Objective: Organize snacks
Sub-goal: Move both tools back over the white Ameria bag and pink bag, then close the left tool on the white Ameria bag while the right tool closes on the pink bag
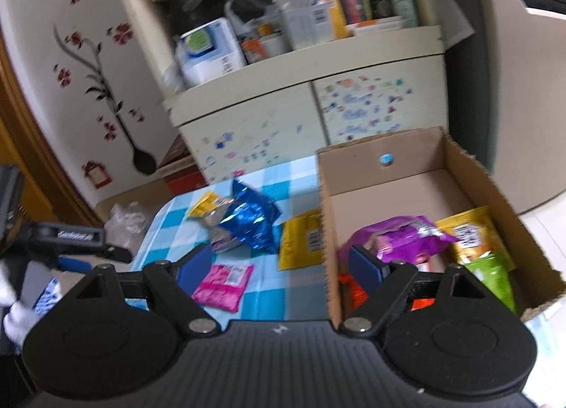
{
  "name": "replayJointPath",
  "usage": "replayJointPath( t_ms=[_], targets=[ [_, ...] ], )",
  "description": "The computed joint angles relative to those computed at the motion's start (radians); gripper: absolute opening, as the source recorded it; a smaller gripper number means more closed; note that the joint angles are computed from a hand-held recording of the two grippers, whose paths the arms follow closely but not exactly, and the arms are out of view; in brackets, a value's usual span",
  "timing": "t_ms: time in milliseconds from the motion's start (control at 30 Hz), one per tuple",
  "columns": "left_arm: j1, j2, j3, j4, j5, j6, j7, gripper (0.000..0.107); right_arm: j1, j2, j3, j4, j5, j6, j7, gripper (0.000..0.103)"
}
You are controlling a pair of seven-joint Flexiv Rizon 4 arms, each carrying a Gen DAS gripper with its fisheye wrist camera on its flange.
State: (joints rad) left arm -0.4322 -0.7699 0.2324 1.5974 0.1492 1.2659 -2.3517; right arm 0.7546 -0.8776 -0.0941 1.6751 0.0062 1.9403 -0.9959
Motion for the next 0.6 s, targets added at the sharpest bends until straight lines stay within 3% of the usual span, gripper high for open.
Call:
replayJointPath(
  t_ms=[167, 400, 533, 600],
  targets=[
    [0.023, -0.029, -0.016, -0.006, -0.014, 0.001, 0.018, 0.101, -0.03, -0.017, 0.053, -0.017, -0.084, -0.023, -0.042, 0.085],
    [0.044, -0.077, -0.03, -0.063, -0.055, -0.088, 0.033, 0.101, -0.065, -0.058, 0.12, -0.068, -0.195, -0.09, -0.08, 0.085],
    [0.092, -0.096, -0.086, -0.07, -0.097, -0.107, 0.058, 0.101, -0.065, -0.091, 0.124, -0.114, -0.251, -0.141, -0.106, 0.085],
    [0.082, -0.109, -0.072, -0.089, -0.099, -0.134, 0.046, 0.101, -0.079, -0.115, 0.141, -0.152, -0.275, -0.173, -0.111, 0.085]
  ],
)
